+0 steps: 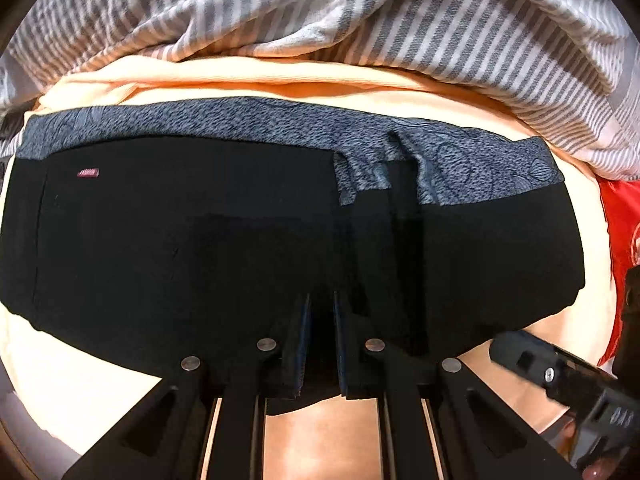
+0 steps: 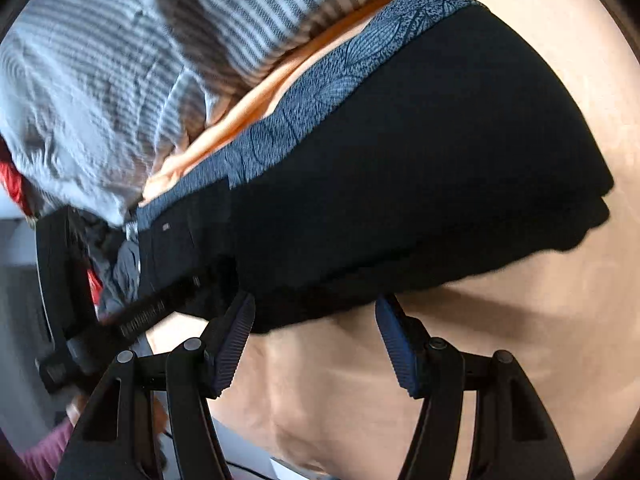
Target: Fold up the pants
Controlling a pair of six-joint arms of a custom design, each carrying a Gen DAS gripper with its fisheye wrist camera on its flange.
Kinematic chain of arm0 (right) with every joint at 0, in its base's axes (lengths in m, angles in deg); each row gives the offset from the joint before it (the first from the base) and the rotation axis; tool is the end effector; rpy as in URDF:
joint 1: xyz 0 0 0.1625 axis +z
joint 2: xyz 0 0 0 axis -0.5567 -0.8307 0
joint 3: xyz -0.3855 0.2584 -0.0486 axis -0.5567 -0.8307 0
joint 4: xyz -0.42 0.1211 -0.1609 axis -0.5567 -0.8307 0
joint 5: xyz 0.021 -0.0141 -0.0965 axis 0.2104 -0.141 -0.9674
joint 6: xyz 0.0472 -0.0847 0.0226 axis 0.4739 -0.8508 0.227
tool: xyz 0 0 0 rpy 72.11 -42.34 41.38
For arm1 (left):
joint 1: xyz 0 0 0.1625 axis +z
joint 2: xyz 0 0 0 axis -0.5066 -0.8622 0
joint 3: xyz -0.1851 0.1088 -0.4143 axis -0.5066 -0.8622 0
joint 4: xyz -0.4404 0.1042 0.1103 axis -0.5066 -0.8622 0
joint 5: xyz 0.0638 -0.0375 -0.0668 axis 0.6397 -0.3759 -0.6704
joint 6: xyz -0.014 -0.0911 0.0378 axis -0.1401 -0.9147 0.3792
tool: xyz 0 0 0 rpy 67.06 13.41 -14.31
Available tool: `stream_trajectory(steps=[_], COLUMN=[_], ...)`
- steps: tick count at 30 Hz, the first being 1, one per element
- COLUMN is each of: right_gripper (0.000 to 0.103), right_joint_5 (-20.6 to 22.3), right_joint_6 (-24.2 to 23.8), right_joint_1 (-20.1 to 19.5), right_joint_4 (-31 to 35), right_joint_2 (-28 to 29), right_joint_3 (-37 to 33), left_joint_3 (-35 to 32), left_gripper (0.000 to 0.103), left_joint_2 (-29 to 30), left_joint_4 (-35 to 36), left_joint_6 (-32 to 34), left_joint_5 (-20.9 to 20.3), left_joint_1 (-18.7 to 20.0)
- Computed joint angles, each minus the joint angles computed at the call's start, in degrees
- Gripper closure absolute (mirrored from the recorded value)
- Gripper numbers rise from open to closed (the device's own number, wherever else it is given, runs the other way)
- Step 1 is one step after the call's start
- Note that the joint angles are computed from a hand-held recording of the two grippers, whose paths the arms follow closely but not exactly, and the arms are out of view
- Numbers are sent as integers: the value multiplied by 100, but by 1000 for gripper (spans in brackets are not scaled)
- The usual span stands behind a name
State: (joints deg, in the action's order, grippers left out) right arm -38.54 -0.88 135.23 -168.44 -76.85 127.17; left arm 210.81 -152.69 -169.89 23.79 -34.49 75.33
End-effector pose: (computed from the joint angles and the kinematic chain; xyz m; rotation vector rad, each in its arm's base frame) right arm 0.1918 -0.3842 0.1088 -0.6845 -2.9288 0.4547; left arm -0.1393 -0.3858 0.1950 0.3658 2.4999 0.0965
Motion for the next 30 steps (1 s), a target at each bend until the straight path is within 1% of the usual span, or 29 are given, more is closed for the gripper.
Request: stream_trajectory(steps=[1, 2, 3, 4, 6, 7, 8, 10, 12, 13, 15, 17, 19, 20, 21, 24, 25, 27, 28, 29, 30], right_gripper=[36, 48, 75, 78, 77, 74, 73, 66, 65, 65, 65, 64, 64, 64, 64, 64, 64, 63, 62, 57, 56], right_joint_5=[40, 80, 80, 141, 134, 150, 230, 207, 135, -18, -717, -1337, -1899, -2113, -2220, -2257, -2188, -2095, -2105, -2057, -1984], right_joint_6=[36, 92, 125, 134, 80, 8, -94, -158, -270, -320, -352, -321, -270, -283, -313, -548, -624, -705, -804, -922, -995], right_joint_1=[-40, -86, -102, -119, -81, -63, -57, 17, 140, 224, 508, 666, 718, 687, 627, 343, 225, 114, 113, 103, 77], right_joint_4=[-20, -78, -95, -100, -100, -43, 72, 463, 749, 854, 1189, 1425, 1646, 1771, 1837, 1762, 1806, 1742, 1651, 1558, 1470], right_joint_2=[45, 107, 138, 176, 255, 275, 275, 184, -41, -158, -488, -767, -943, -996, -1033, -1046, -999, -895, -861, -854, -868], right_joint_3=[-20, -34, -55, -90, -174, -222, -272, -353, -339, -326, -306, -269, -264, -280, -284, -222, -217, -234, -226, -210, -181], left_joint_3=[11, 2, 7, 23, 40, 29, 9, -17, -26, -40, -48, -51, -17, -41, -41, 20, 65, 131, 124, 126, 125], left_gripper=[90, 90, 90, 90, 90, 90, 90, 90, 90, 90, 90, 90, 90, 90, 90, 90, 90, 90, 90, 90, 90], left_joint_2=[93, 65, 60, 89, 35, 21, 12, 22, 87, 116, 276, 511, 816, 979, 1124, 1558, 1641, 1689, 1732, 1766, 1802], left_joint_4=[-69, -23, -30, -78, -10, 34, 100, 136, 46, 11, -194, -436, -703, -796, -887, -1085, -1174, -1314, -1300, -1302, -1306], left_joint_6=[-51, -59, -66, -77, -90, -107, -152, -194, -219, -193, -109, -51, -95, -134, -176, -335, -359, -336, -315, -298, -279], left_joint_5=[12, 36, 51, 84, 188, 211, 231, 235, 170, 137, 73, 10, -49, -66, -85, 31, 104, 280, 319, 361, 389], left_joint_1=[-18, -4, -11, -35, -64, -72, -97, -179, -351, -416, -618, -798, -943, -961, -977, -1015, -1038, -1137, -1169, -1203, -1231])
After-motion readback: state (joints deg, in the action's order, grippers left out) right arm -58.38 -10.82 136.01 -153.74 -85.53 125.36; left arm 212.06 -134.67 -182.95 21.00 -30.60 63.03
